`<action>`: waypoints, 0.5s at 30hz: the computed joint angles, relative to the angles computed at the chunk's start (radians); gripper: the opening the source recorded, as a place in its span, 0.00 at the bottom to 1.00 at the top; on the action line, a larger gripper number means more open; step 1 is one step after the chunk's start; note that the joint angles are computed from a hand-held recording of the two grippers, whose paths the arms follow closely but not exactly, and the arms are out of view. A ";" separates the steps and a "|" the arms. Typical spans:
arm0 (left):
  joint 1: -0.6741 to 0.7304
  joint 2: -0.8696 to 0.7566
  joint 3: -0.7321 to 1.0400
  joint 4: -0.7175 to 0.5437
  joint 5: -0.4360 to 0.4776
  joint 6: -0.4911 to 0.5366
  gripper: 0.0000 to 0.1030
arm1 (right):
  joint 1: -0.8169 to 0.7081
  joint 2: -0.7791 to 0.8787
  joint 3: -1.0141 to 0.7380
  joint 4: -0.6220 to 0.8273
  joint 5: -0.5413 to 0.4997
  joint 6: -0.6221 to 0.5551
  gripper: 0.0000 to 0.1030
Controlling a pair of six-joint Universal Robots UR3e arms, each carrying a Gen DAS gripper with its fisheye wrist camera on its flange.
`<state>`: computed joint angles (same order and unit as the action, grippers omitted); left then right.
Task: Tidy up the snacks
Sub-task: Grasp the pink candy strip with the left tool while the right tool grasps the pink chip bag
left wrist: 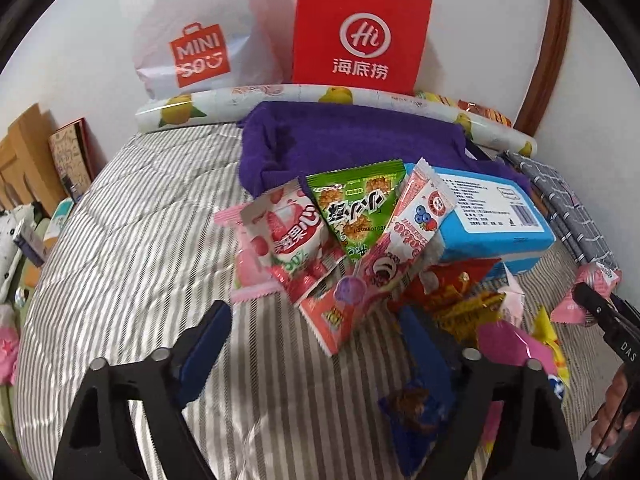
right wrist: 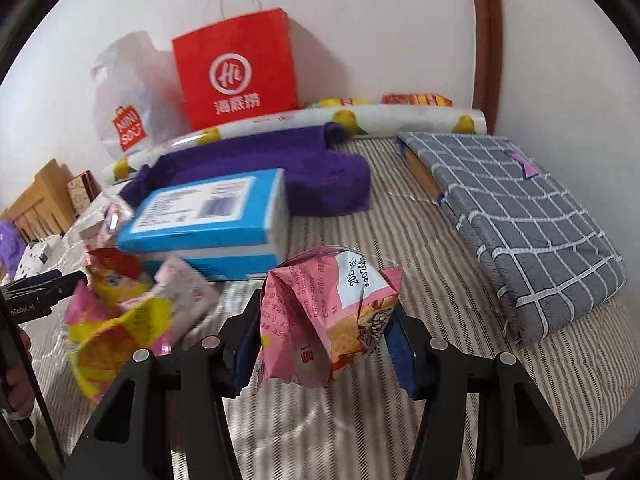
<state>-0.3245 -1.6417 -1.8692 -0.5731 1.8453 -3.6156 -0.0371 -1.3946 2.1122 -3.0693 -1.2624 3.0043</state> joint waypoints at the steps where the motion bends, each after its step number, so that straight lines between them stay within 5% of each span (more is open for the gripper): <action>1: 0.007 -0.009 0.000 0.012 -0.013 0.019 0.73 | -0.008 0.017 -0.008 0.000 0.006 0.001 0.54; 8: 0.039 -0.063 0.023 0.064 -0.098 0.132 0.58 | -0.041 0.087 -0.025 -0.038 0.058 -0.004 0.54; 15: 0.017 -0.116 0.063 0.093 -0.091 0.187 0.37 | -0.022 0.104 -0.039 -0.050 0.033 -0.013 0.54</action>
